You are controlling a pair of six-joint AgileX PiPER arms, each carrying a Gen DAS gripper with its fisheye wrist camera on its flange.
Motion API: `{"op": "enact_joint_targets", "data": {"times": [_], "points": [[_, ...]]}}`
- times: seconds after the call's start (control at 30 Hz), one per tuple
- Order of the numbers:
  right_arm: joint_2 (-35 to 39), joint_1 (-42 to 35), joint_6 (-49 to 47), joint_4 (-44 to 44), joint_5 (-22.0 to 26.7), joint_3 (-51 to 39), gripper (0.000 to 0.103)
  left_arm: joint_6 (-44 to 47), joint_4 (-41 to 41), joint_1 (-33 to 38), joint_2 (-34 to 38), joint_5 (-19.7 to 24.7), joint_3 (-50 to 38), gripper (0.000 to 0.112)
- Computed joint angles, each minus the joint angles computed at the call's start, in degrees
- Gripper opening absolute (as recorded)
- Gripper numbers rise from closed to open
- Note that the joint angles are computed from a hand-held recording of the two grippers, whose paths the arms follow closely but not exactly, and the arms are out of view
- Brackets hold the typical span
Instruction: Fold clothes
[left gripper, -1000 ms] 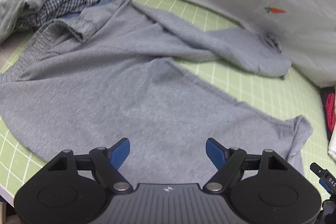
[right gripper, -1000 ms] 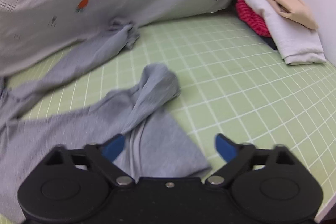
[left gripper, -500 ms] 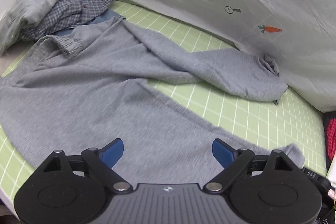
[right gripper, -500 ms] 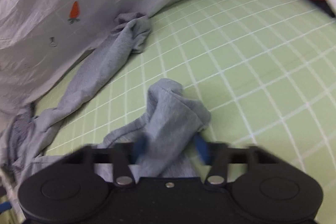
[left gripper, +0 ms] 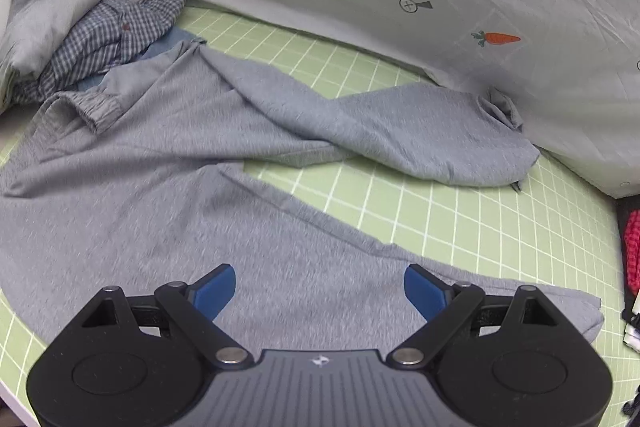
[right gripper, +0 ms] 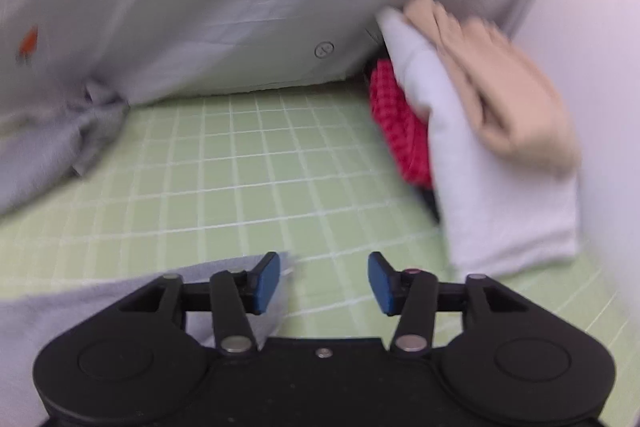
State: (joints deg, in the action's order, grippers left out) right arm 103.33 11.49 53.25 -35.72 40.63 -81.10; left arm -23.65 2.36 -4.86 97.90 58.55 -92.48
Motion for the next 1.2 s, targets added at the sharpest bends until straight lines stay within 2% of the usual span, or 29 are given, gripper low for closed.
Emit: {"op": "enact_joint_targets", "data": {"times": [0.03,0.07,0.2,0.3,0.5,0.53,0.6,0.63,0.67,0.7,0.87,0.9,0.93,1.0,1.03,1.07,1.13,1.2], "points": [[-1.7,-0.5,2.4,2.4,-3.1,3.3,0.075,0.0,0.3,0.0,-0.4,0.1,0.4,0.091],[-3.1,-0.5,4.8,4.1,-5.7,6.2,0.078,0.0,0.4,0.0,-0.9,0.0,0.7,0.091],[-5.8,3.6,16.1,2.9,-10.7,14.1,0.078,0.5,0.7,-0.3,-2.8,-0.4,1.8,0.091],[-4.4,8.1,16.4,2.0,-11.1,13.8,0.08,1.5,0.4,-0.6,-4.5,-0.6,3.1,0.091],[-1.0,13.9,11.9,4.1,-7.7,10.8,0.078,2.3,0.8,-1.7,-9.1,0.0,7.2,0.091],[-2.0,13.9,12.7,2.8,-7.6,11.9,0.072,2.4,0.8,-1.7,-9.9,0.2,7.9,0.091],[-4.0,13.9,14.4,0.1,-7.4,14.2,0.04,2.2,0.7,-1.6,-11.4,0.5,9.2,0.091],[-5.0,13.9,15.2,-1.2,-7.3,15.3,0.012,2.0,0.6,-1.5,-12.1,0.6,9.9,0.091],[-6.0,13.9,16.0,-2.5,-7.1,16.4,0.003,1.8,0.5,-1.5,-12.8,0.8,10.6,0.091],[-7.3,14.0,17.4,-4.3,-6.1,17.7,0.003,1.7,0.5,-1.6,-13.3,1.0,11.1,0.091],[-14.5,11.7,24.8,-11.7,5.1,24.7,0.003,0.7,0.5,-2.6,-15.8,2.2,13.8,0.091],[-15.3,10.6,25.9,-12.1,7.1,25.8,0.004,0.4,0.8,-3.0,-16.2,2.6,14.3,0.091],[-16.0,9.5,26.8,-12.2,8.6,26.9,0.01,0.1,1.0,-3.3,-16.6,2.9,14.7,0.091],[-18.4,7.0,28.0,-10.7,7.4,29.6,0.03,-0.8,1.6,-4.1,-17.4,3.6,15.6,0.091],[-20.2,6.3,29.5,-10.4,4.8,31.6,0.049,-1.4,1.9,-4.5,-17.8,4.0,16.0,0.091],[-22.0,5.4,30.9,-10.0,2.3,33.7,0.062,-2.0,2.1,-4.9,-18.2,4.4,16.4,0.091],[-24.3,4.0,32.4,-8.3,-3.0,36.7,0.073,-3.0,2.8,-5.8,-19.1,5.2,17.1,0.091],[-24.3,3.5,32.6,-6.0,-6.6,37.9,0.076,-4.0,3.5,-6.8,-19.9,6.0,17.7,0.091]]}}
